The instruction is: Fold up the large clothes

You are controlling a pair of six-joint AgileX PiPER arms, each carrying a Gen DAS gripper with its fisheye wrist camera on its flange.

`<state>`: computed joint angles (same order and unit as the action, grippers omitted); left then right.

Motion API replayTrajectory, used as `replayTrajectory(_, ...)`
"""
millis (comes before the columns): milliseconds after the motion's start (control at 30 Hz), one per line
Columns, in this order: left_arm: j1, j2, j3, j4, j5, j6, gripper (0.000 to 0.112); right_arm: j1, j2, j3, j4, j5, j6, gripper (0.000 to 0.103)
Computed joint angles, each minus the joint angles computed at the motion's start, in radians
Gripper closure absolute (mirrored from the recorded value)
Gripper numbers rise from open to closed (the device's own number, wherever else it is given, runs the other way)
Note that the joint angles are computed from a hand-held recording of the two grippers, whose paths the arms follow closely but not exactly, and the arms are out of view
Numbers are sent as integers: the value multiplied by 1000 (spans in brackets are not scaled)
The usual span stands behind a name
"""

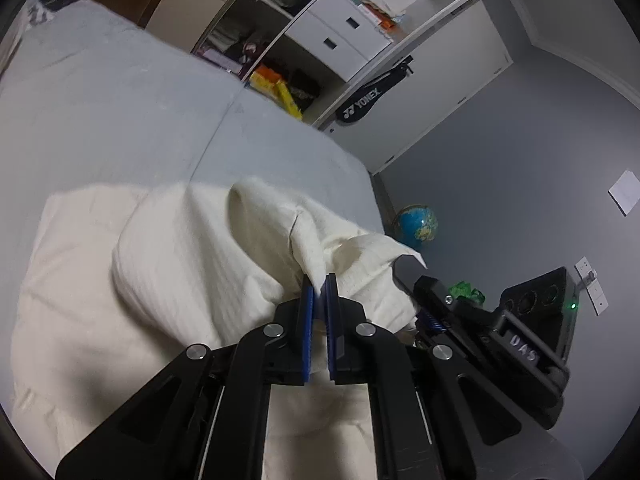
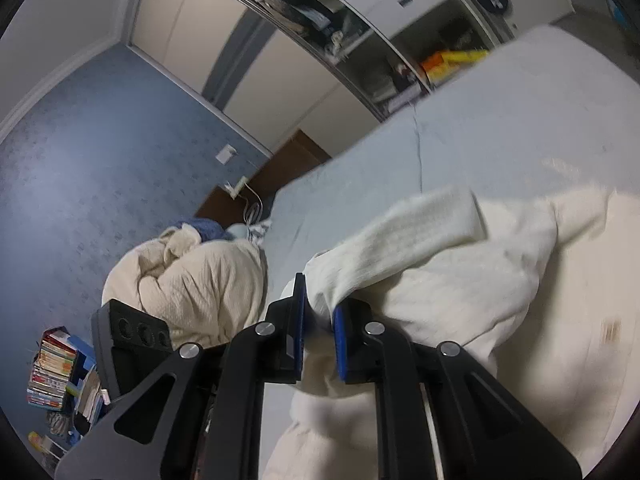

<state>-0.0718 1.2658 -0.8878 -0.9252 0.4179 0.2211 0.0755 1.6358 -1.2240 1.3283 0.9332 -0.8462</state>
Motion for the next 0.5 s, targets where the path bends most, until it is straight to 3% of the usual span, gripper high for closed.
replayTrajectory(133,-37,34,0,-1,-19,-5,107,-59,22,76,101,39,-141,93)
replayTrajectory(300,-82,50,161,-270,-68,241,107,-182,12,319,154,112,-338,93)
replayTrajectory(500,-127,51,353,-566,-113,531,107,-264,42,526,154,122,-496,93)
